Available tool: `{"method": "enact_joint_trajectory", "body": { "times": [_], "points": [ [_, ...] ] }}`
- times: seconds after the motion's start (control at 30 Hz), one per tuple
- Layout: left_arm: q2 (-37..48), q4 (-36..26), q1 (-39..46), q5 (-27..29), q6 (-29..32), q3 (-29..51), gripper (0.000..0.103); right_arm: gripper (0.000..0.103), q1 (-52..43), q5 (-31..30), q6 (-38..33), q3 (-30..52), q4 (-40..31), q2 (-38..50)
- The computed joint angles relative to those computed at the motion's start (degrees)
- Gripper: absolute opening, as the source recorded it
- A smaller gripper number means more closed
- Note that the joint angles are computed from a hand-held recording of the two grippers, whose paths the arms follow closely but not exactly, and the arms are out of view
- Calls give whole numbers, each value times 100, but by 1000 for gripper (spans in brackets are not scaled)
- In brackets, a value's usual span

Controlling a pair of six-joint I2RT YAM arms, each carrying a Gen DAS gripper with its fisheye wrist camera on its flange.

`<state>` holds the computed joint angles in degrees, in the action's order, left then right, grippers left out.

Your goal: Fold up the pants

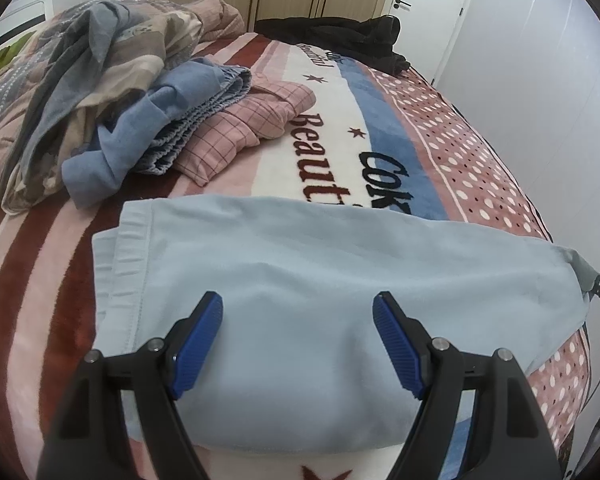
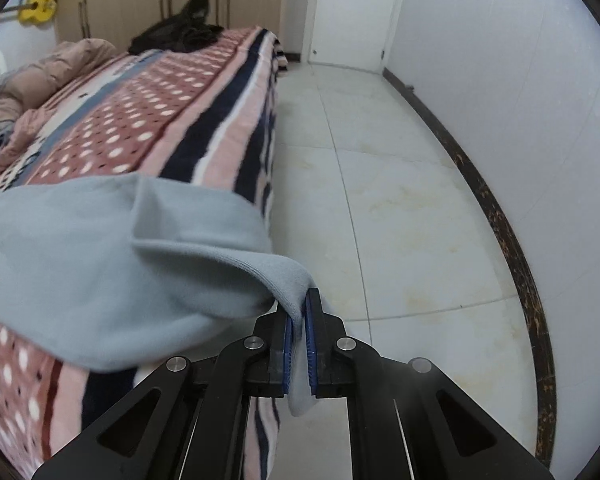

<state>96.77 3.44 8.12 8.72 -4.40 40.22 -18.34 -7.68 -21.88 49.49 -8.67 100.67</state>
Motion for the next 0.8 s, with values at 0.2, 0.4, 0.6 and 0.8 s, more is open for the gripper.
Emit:
{"method": "enact_joint_trajectory", "body": {
  "times": [0.2,0.4,0.6,0.8],
  "points": [
    [116,-44,181,23,33,107,74,4,-411,108,244,1389,-1168,964],
    [111,-34,191,74,33,109,74,11,-366,222,531,1725,-1194,1336],
    [-35,46,413,11,-21,-50,74,30,-269,-538,474,672,-849,156],
    [-546,261,1083,287,-143,-730,84,30,339,-1477,452,160,-951,35]
  ]
}}
